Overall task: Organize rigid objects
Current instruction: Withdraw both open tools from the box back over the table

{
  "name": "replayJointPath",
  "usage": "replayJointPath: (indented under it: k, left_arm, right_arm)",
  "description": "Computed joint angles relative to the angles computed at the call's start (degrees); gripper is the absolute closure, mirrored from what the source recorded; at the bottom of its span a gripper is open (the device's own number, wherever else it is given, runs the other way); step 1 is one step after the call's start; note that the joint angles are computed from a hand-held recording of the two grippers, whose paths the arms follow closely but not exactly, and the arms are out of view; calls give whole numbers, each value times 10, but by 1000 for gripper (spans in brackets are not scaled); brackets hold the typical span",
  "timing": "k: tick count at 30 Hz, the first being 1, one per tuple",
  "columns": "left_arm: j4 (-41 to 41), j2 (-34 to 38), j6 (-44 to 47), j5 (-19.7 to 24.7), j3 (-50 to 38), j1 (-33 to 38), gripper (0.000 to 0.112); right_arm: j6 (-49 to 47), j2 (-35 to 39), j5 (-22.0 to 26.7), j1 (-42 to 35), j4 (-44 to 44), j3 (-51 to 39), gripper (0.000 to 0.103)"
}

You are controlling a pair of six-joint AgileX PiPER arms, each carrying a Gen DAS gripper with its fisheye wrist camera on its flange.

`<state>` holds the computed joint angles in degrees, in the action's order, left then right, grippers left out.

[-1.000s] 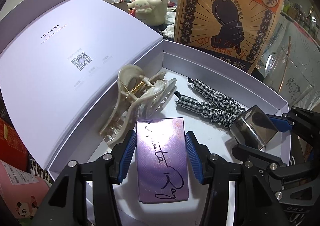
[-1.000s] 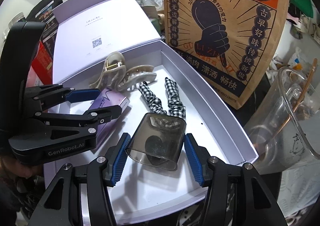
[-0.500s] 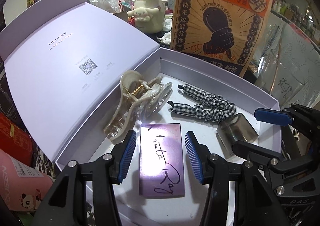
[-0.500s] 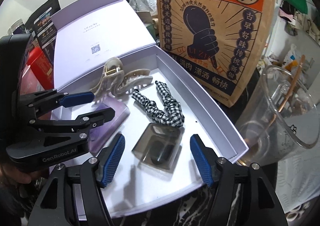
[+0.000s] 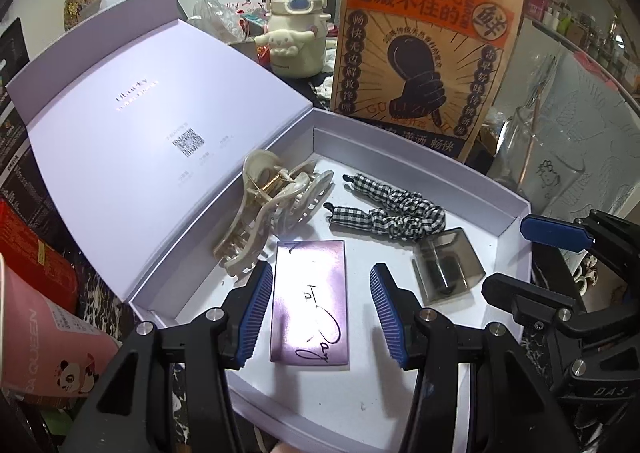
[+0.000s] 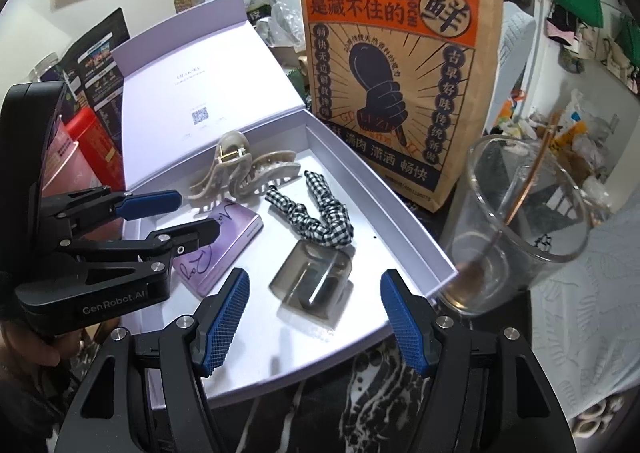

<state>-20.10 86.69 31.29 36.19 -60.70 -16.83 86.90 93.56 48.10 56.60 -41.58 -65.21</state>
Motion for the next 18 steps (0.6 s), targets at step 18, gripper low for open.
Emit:
replayJointPath:
  k: [18]
  left_arm:
    - [-3, -103, -4, 4, 40, 16, 62]
  right_arm:
    - [48, -33, 111, 96, -48, -31, 32]
